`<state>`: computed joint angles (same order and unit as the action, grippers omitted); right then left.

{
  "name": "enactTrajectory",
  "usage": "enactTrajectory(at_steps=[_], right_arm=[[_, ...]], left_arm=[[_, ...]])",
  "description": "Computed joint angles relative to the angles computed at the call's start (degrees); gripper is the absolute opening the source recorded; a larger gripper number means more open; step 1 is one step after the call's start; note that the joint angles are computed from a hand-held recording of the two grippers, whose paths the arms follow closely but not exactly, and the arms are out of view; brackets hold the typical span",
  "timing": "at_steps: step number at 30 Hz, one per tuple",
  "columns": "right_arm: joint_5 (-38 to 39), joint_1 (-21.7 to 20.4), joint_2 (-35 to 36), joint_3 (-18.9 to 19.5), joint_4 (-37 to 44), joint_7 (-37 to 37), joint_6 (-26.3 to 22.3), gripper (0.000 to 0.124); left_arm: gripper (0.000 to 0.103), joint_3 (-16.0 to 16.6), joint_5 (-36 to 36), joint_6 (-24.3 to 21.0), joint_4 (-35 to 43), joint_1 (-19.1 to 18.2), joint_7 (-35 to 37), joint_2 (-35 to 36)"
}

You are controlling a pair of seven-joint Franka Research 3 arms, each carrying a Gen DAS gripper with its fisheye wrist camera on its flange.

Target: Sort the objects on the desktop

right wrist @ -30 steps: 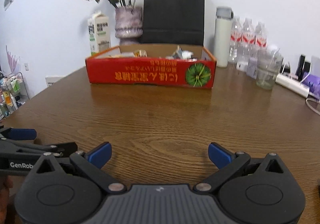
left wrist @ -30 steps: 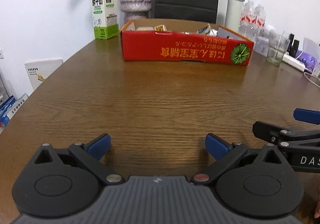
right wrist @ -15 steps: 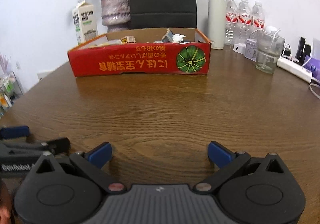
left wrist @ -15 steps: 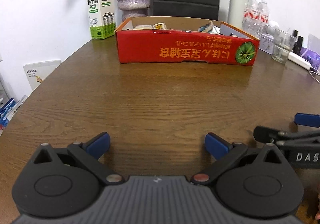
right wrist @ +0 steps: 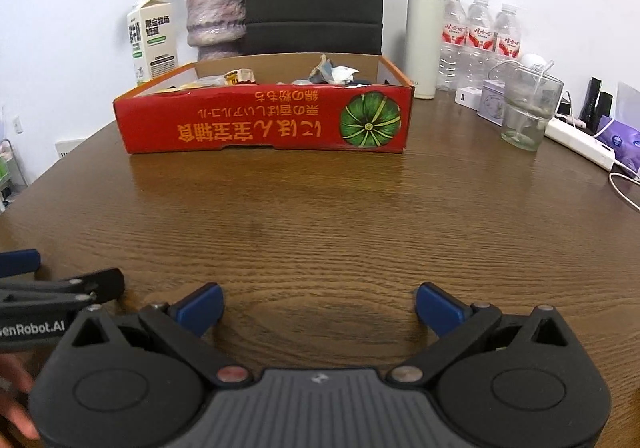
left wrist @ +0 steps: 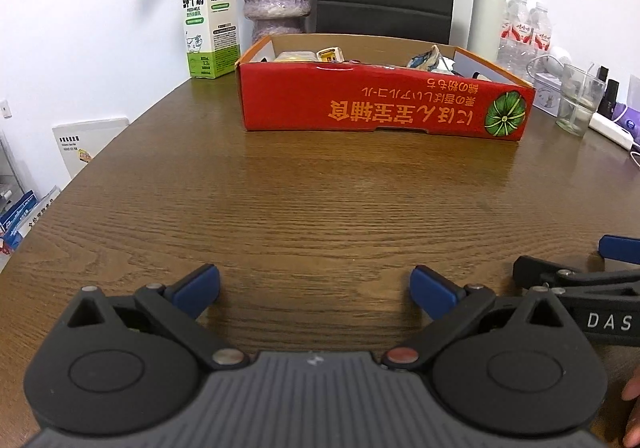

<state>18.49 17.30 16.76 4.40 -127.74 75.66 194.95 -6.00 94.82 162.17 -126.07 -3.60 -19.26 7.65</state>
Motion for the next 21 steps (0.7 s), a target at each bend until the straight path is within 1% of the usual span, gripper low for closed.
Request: enactTrajectory(at_steps=[6,21], right_arm=[[-1.0,-1.1,0.1,1.1,-0.1,0.6,0.1,0.103],[-1.4,-1.1,0.1,0.9,-0.1,1.0,0.1,0.103]], left_arm=[[0.103,0.0,-0.2,-0.1,0.0,-0.1,0.1,0.0],[0.103,0.0,-0.1,-0.1,0.0,0.0,0.1,0.0]])
